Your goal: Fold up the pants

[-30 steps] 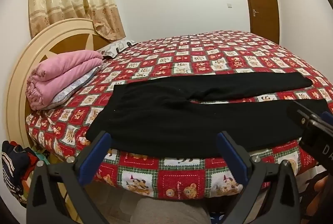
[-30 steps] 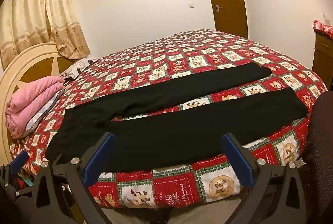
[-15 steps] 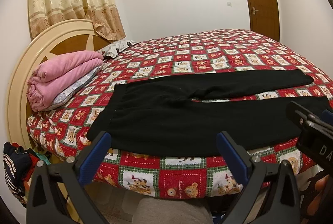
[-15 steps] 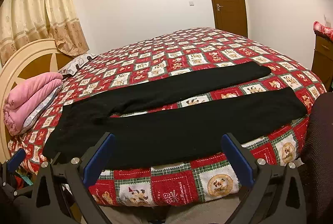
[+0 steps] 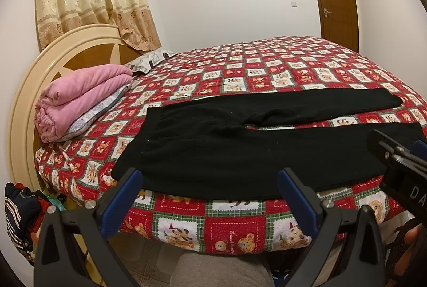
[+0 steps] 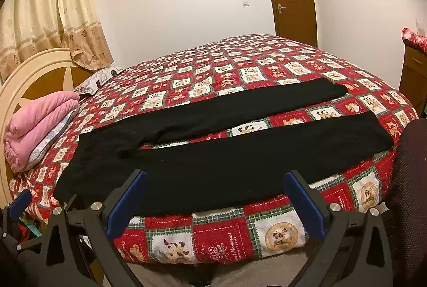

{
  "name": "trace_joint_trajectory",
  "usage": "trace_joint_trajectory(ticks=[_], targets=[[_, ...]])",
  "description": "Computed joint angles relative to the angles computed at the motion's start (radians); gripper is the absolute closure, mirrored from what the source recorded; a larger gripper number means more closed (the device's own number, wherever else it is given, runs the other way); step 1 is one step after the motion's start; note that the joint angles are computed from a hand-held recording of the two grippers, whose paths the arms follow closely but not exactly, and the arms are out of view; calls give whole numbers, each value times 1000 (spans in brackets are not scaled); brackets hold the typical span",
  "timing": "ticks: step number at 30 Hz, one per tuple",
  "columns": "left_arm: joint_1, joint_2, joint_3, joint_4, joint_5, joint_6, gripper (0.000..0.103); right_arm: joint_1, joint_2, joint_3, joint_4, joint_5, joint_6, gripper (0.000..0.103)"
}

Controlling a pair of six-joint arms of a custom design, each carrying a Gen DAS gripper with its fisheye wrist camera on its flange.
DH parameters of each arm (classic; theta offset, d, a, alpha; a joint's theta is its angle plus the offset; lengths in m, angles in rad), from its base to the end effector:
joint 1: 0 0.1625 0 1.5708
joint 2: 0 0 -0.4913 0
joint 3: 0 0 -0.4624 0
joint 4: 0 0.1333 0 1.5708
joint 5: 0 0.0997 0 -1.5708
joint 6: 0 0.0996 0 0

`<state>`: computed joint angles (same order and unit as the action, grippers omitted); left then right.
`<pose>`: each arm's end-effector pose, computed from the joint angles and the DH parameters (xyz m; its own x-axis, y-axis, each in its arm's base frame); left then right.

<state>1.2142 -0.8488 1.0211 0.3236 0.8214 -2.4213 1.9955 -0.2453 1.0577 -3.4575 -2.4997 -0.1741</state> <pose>-0.0897 -0.8170 0.3296 -0.5633 0.0642 -0.8238 0.7153 0.5369 -0.4473 0.4174 -0.7930 0.0054 -0.7891 0.3138 0.5281 -0.3381 0.4959 -0.7999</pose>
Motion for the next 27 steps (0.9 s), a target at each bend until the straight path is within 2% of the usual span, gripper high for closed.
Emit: trace_joint_trajectory(ticks=[27], targets=[[2,-1,-1,13,-3,-4,0,-2,2,-5,27,-8,8,1]])
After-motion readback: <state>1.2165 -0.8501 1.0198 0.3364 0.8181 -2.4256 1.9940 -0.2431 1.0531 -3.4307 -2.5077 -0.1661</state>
